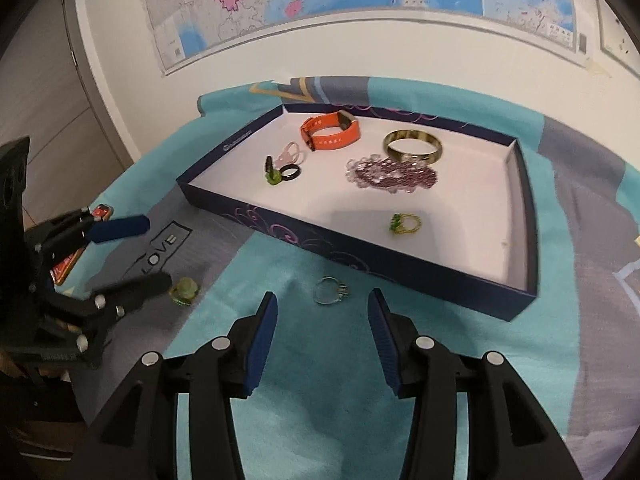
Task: Organize jewelry
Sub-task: 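Grasp the silver ring with the right tool while the left tool grasps the yellow-green charm, then lift the silver ring with the right tool while the left tool carries the charm toward the box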
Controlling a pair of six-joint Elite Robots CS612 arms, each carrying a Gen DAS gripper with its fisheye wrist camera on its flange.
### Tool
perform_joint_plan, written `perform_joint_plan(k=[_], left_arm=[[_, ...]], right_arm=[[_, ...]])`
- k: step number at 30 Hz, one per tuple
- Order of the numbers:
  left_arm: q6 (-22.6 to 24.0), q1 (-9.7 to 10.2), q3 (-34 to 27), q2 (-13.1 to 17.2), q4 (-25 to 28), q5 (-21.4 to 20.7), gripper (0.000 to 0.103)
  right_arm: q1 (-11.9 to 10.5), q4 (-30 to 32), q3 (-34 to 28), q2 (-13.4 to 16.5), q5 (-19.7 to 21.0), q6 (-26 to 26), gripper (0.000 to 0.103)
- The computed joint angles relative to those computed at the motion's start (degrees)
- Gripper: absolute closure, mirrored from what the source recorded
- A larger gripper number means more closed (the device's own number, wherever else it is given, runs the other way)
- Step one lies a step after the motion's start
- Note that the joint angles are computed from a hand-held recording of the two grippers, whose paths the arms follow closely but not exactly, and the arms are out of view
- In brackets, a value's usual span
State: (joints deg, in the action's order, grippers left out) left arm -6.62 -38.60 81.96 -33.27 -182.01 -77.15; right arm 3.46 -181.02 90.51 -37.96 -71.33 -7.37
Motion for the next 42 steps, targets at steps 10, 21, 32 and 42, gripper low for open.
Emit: perform_joint_plan(k=[10, 21, 32, 42], left_arm=[[0.0, 0.4, 0.5, -0.1, 1.1, -5.1, 0.052], [0.5, 0.42, -1.6, 0.9, 4.6, -7.2, 0.081], [-0.1, 0.46, -1.9, 1.1, 4.6, -7.4, 0.089], [-0.9, 0.57, -2.1, 1.1, 4.9, -7.5, 0.089]], right_arm=[[0.9, 1.8, -1.3, 0.5, -3.2, -0.7, 0.058], [1.2, 2.4, -1.9, 0.6, -4.4, -1.0, 0.058], [1.8, 2.8, -2.5, 0.7, -6.9, -1.7, 0.083], [1.3, 0.9, -1.6, 0.5, -5.6, -0.2, 0.098]])
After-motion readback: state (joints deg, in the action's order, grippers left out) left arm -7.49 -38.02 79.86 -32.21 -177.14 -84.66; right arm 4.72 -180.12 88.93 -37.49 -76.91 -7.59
